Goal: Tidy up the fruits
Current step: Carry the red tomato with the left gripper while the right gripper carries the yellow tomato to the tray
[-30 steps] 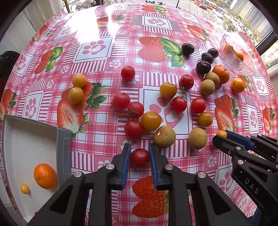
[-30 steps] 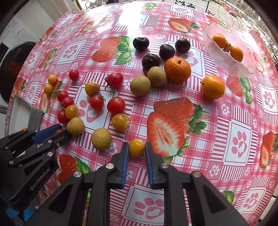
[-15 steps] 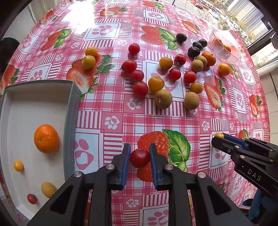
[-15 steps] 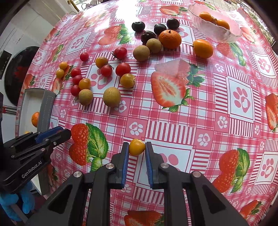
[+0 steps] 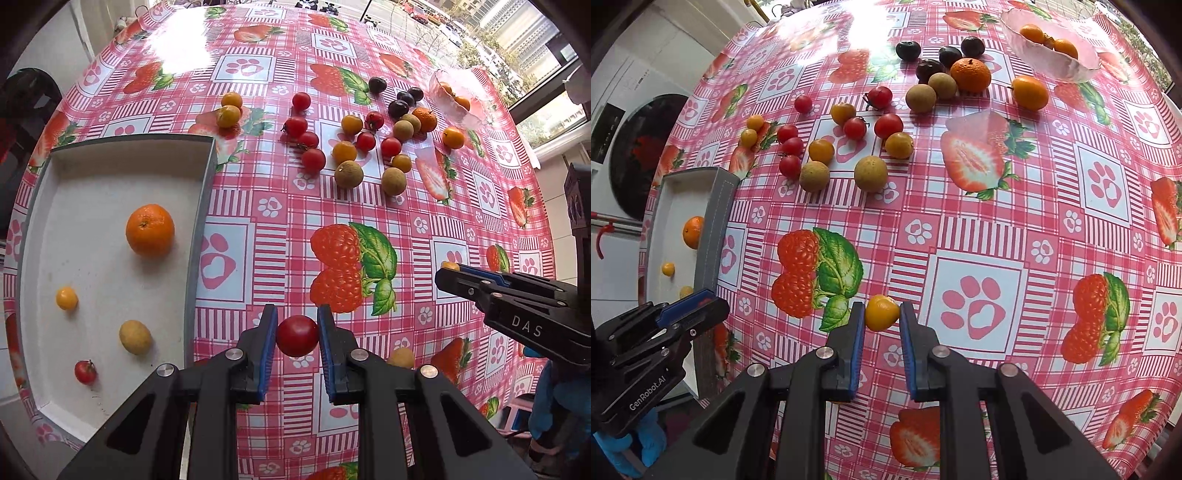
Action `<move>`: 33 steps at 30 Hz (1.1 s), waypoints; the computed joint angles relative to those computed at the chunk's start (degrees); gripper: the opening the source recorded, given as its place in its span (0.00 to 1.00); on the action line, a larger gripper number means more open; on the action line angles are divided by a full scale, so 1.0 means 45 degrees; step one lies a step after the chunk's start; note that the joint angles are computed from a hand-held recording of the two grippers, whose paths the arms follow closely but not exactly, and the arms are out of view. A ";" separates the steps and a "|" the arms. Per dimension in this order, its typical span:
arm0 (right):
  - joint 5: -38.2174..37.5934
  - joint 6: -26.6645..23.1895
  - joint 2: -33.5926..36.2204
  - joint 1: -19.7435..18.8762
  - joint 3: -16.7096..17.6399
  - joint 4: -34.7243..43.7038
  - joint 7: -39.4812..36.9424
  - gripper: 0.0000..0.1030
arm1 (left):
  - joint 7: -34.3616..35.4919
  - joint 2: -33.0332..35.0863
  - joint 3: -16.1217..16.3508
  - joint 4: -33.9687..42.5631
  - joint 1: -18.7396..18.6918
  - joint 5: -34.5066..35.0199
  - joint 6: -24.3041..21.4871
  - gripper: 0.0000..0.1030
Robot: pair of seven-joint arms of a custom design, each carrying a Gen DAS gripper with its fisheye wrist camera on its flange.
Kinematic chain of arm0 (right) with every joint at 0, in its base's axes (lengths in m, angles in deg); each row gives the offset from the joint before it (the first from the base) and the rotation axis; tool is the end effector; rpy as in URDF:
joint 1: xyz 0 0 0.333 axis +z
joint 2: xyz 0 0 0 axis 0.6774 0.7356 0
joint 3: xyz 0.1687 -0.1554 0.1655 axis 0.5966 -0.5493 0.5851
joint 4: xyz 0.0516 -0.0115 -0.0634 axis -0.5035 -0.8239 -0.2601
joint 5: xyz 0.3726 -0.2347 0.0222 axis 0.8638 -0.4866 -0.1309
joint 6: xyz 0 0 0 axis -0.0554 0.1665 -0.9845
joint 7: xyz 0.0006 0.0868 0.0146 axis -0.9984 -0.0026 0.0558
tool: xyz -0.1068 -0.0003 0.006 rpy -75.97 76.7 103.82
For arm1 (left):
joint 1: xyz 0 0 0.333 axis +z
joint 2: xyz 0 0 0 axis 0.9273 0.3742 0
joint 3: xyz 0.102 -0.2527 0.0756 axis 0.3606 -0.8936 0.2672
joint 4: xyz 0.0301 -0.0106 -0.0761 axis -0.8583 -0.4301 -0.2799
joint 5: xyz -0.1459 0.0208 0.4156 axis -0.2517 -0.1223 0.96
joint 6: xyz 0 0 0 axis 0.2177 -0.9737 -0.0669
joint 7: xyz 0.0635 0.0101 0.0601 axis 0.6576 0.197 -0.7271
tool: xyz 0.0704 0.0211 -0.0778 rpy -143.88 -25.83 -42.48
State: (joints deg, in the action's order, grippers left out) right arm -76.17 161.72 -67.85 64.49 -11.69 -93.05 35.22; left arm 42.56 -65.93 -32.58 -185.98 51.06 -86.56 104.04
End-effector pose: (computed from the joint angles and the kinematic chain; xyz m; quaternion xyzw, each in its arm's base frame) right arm 0.4537 0.2510 0.3547 -0.6645 0.7441 0.0052 0.0686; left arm 0.5430 -0.3491 0.3670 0.5446 -0.8273 0.1309 0.0425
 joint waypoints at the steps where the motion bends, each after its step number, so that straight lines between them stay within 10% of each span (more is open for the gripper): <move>1: 0.0012 -0.0053 0.0026 0.0047 0.0036 0.0060 -0.0018 0.20 | 0.0041 -0.0174 0.0023 -0.0162 0.0048 -0.0084 0.0004 0.23; 33: 0.0453 -0.0875 0.4890 0.1729 0.0901 0.5786 -0.1359 0.20 | -0.1178 -0.2274 0.1328 -0.2618 0.1878 0.0996 0.0816 0.23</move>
